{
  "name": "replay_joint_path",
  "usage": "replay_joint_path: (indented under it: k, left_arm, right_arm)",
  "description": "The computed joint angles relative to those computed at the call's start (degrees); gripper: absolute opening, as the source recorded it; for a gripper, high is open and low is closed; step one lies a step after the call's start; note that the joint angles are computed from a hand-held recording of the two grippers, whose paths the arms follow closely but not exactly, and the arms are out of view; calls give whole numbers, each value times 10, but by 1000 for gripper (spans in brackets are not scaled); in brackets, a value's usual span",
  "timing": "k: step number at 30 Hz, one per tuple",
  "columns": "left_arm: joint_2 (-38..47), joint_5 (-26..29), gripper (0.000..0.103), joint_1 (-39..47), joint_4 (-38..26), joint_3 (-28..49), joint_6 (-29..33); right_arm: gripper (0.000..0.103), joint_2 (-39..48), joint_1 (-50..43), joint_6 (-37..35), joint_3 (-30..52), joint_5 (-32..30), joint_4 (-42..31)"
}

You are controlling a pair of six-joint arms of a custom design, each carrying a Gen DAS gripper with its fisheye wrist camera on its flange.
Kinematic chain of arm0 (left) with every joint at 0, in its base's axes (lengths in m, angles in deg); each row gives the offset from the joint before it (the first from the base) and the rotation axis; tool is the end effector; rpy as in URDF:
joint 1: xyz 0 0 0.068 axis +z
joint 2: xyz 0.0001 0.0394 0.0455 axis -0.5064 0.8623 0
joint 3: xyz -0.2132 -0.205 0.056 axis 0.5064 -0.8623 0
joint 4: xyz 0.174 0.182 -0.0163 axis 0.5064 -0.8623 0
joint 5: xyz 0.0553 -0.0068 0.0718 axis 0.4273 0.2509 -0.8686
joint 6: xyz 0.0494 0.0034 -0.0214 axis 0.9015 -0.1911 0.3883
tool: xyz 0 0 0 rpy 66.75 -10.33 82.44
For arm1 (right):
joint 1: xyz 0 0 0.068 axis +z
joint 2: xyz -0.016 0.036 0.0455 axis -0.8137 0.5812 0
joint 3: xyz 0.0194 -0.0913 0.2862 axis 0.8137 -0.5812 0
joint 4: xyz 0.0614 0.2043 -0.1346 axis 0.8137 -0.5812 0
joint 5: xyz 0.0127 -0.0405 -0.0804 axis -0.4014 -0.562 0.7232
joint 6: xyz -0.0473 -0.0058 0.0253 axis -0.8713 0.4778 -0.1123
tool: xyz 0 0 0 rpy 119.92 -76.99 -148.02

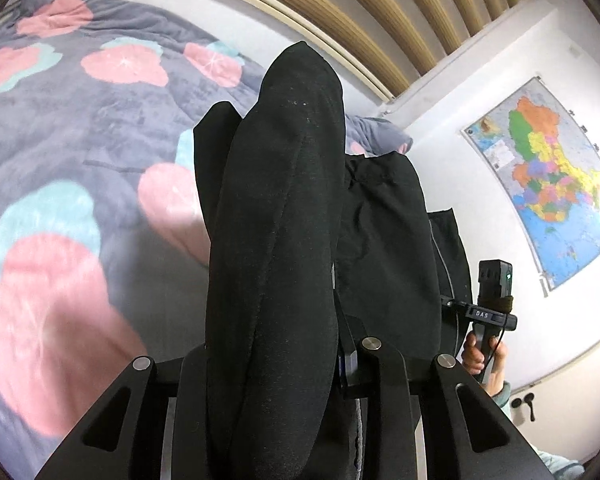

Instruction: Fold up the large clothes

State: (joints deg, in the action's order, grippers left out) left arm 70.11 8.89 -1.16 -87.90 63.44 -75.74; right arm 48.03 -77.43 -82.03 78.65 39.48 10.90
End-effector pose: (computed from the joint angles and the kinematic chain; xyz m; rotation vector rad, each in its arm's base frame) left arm 0.2353 0.1020 0.2698 -0.2512 2.3613 -0.8270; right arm 0.4000 -0.1441 0.2383 -0.5794 2.5829 0.8648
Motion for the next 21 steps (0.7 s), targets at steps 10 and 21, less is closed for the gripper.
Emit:
replay_joint_path:
  k: [10, 21]
  left_arm:
    - [209, -55, 41, 26, 243, -133, -34]
    - [275, 8, 64, 208, 34, -50, 155]
  right_arm:
    - [54, 106, 61, 164, -1, 86, 147]
    - [73, 97, -23, 172, 11, 82, 122]
